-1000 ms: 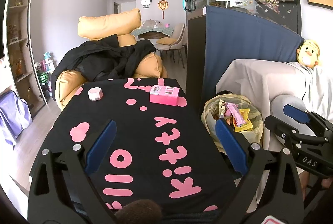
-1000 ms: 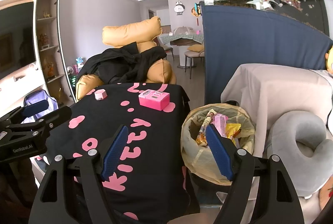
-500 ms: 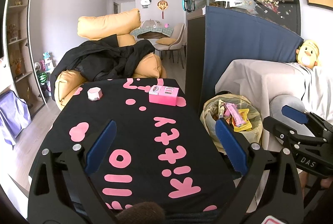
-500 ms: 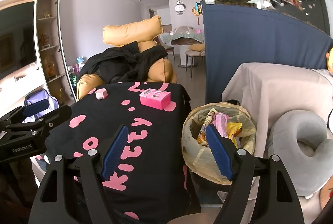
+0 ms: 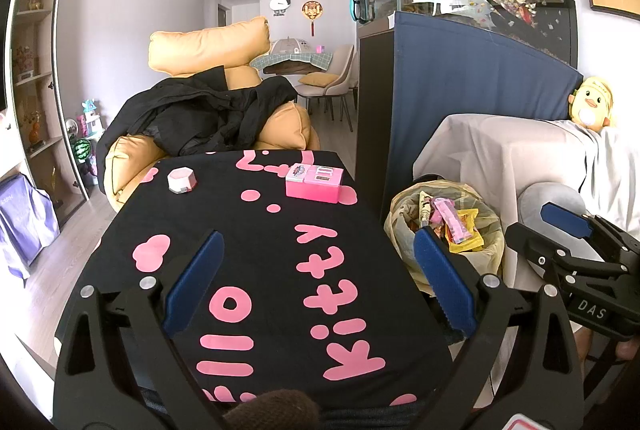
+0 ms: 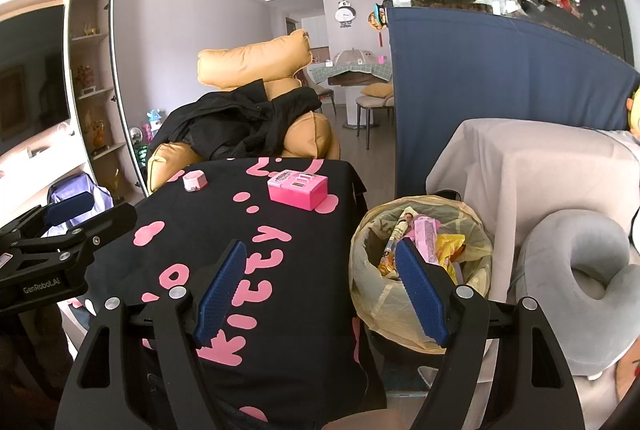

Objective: Collect trash

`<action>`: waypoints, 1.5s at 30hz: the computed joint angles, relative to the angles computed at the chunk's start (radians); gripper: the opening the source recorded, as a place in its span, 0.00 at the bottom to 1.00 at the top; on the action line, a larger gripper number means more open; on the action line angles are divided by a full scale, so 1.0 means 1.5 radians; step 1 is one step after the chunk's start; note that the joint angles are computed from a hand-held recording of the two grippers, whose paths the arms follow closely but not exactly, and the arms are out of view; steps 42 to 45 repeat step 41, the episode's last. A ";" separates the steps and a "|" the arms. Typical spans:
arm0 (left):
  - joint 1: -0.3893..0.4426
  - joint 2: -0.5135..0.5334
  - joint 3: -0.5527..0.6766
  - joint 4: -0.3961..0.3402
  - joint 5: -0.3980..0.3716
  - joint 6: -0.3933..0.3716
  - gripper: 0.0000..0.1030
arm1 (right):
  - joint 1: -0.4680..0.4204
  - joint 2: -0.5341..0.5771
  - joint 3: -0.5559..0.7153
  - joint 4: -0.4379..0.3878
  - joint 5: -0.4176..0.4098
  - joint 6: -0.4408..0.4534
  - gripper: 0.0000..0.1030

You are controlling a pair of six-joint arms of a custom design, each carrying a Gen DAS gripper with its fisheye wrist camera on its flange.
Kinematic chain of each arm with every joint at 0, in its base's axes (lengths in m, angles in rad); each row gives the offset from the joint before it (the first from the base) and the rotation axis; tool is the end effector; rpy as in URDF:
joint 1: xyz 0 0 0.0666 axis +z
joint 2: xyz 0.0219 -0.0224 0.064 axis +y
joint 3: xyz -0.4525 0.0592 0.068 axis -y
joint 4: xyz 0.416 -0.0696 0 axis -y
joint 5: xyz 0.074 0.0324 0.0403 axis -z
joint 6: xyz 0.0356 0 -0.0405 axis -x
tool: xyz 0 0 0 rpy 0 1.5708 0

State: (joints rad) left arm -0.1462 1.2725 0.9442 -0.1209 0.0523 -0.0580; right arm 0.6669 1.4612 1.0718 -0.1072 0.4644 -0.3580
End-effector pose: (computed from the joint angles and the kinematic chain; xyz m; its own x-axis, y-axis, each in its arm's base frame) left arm 0.4412 -0.0673 0.4012 -0.4178 0.1200 -0.9006 0.2166 0.9758 0.0296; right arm 0.4170 0.3074 0.3793 -0.4360 0.0555 -0.8982 -0.0970 0.9894 0.1082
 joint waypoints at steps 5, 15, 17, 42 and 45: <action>-0.001 0.000 0.000 0.000 -0.001 0.001 0.89 | 0.000 0.000 0.000 0.000 0.000 0.000 0.71; -0.002 0.000 -0.002 0.005 -0.002 0.001 0.89 | 0.001 0.002 0.001 0.001 0.002 -0.001 0.71; -0.003 0.001 -0.002 0.005 -0.002 0.001 0.89 | 0.001 0.002 0.001 0.001 0.002 -0.001 0.71; 0.004 0.013 0.012 -0.011 -0.012 0.019 0.89 | -0.003 0.010 0.008 -0.005 -0.013 -0.014 0.71; 0.004 0.013 0.012 -0.011 -0.012 0.019 0.89 | -0.003 0.010 0.008 -0.005 -0.013 -0.014 0.71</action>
